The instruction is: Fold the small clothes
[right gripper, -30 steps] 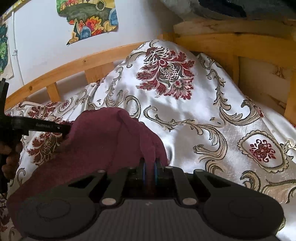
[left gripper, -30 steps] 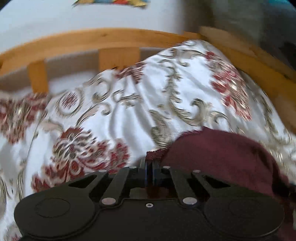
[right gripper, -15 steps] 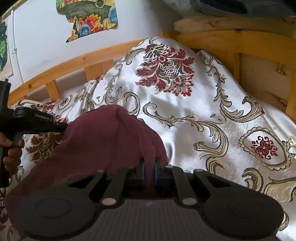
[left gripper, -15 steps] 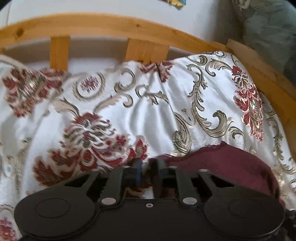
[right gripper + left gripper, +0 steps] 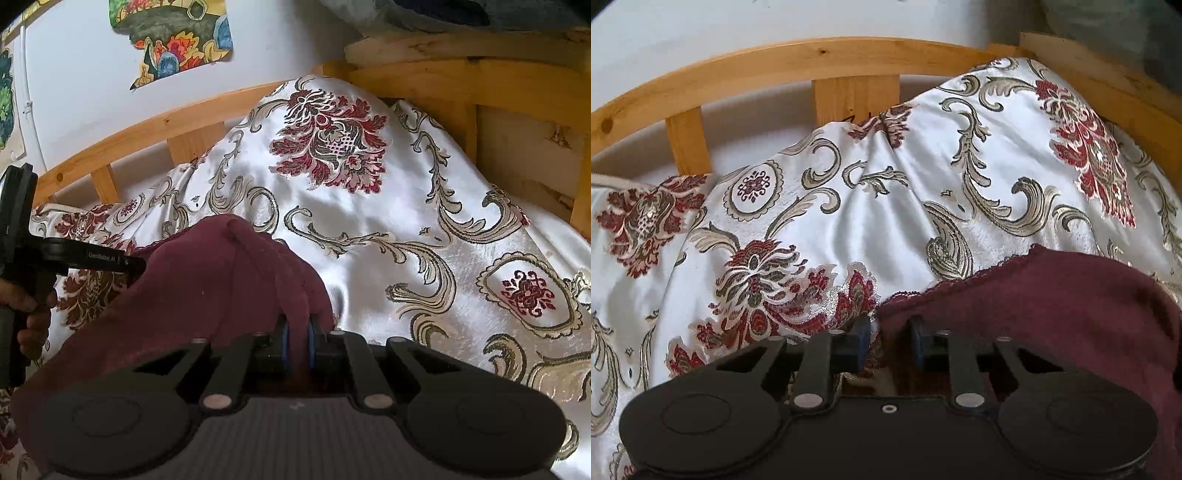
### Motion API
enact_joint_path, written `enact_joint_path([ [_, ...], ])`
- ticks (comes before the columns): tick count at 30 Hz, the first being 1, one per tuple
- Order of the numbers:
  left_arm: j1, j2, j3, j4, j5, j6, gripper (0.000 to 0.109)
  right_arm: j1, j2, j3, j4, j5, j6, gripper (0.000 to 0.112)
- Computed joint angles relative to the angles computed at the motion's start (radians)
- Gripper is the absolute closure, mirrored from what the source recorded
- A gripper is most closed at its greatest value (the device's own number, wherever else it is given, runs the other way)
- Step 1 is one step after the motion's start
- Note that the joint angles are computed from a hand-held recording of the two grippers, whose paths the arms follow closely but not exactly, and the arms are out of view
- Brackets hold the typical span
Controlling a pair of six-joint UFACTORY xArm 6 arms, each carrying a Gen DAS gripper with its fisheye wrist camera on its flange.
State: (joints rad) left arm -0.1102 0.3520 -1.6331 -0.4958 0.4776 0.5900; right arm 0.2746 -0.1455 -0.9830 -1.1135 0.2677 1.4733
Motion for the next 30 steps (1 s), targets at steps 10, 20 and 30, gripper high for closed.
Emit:
enact_joint_path([
  [10, 0.016, -0.190, 0.177, -0.127, 0.082, 0.061, 0.033, 0.014, 0.009, -0.011, 0.074, -0.025, -0.113, 0.059],
  [20, 0.006, -0.524, 0.563, -0.129, -0.071, 0.060, 0.017, 0.092, -0.101, -0.006, -0.044, 0.185, -0.214, 0.009],
  [30, -0.005, -0.680, 0.719, -0.159, -0.103, 0.104, 0.010, 0.214, -0.239, 0.086, -0.026, 0.257, -0.141, 0.009],
])
